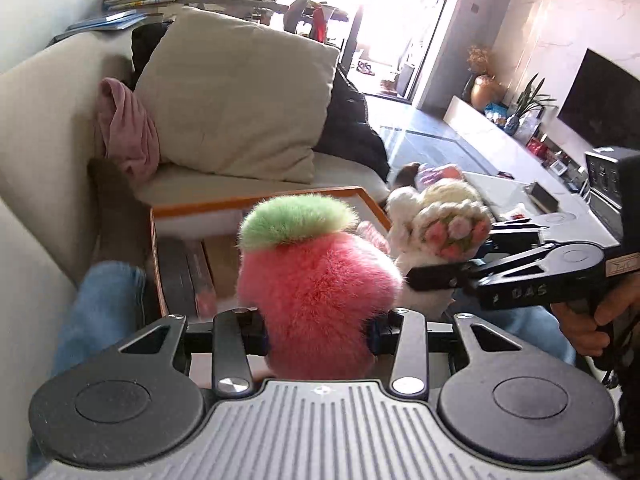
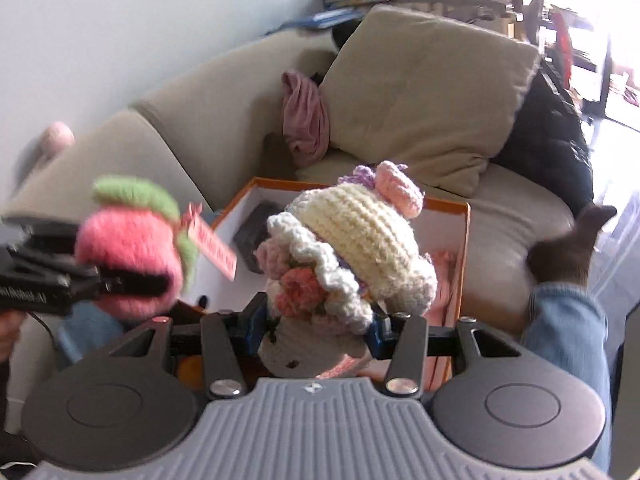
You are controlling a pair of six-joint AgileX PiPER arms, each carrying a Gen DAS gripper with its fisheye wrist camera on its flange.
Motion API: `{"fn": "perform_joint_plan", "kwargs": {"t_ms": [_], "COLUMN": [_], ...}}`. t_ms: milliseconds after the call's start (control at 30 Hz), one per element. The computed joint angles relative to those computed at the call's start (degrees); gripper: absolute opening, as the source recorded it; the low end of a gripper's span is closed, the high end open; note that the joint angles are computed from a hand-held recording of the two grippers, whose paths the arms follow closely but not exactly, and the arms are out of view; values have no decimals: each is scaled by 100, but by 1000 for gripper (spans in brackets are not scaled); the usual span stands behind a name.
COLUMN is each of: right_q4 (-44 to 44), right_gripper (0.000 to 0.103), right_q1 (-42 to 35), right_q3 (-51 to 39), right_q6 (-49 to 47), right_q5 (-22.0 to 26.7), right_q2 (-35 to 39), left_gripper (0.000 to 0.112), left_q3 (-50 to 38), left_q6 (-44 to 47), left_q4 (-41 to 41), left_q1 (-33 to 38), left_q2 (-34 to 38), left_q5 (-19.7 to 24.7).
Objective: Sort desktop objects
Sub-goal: 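Lower the crocheted bunny into the orange box and open the right gripper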
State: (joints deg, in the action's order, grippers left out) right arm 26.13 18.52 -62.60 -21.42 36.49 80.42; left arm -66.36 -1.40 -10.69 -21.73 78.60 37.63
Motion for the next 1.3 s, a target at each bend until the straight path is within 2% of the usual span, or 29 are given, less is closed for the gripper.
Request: {"fn": "perform_joint_plan", "kwargs": {"t_ms": [133, 267, 400, 533, 733, 900, 1033, 1100, 1167, 1233, 1300], "right_q4": [-293, -774, -946, -1078, -1129, -1083, -976, -781, -662, -674, -719], "right_gripper": [51, 51, 51, 51, 54, 59, 64, 62, 60, 46, 44], "right_q1": [-65, -39, -29, -25, -34, -86, -238, -363, -437, -499, -573], "right_q3": [-1094, -2275, -3027, -4048, -5095, -5240, -4683, -4144, -3393, -2936, -2461], "right_q6": [-350, -263, -300, -329, -278, -298, -523, -711, -934, -953, -825], "right_q5": [535, 1205, 1602, 2228, 2758, 2723, 2502, 2128, 1536, 1203, 762], "right_q2": [1331, 2563, 3341, 4123, 4869, 4978, 4451, 3997, 3370, 2932, 2516], "left_gripper": [47, 47, 47, 47, 47, 47, 47, 47, 47, 47, 47], "left_q3": [-284, -356, -554, -676, -737, -725, -845, -926, -1069, -1349, -1686], "left_q6": [435, 924, 1147, 1221, 1385, 1488, 1613, 1725, 1747, 1616, 1415], "left_q4": [-239, -596, -797, -899, -1158, -1284, -1420, -1526, -1546, -1403, -1229], "left_q1": [169, 355, 483, 552, 685, 736, 791, 766, 696, 559, 411], "left_q2": [561, 952, 1365, 1612, 1809, 1854, 1919, 1912, 1943, 2082, 2283], "left_q5": [41, 54, 122, 180, 252, 285, 362, 417, 490, 578, 660]}}
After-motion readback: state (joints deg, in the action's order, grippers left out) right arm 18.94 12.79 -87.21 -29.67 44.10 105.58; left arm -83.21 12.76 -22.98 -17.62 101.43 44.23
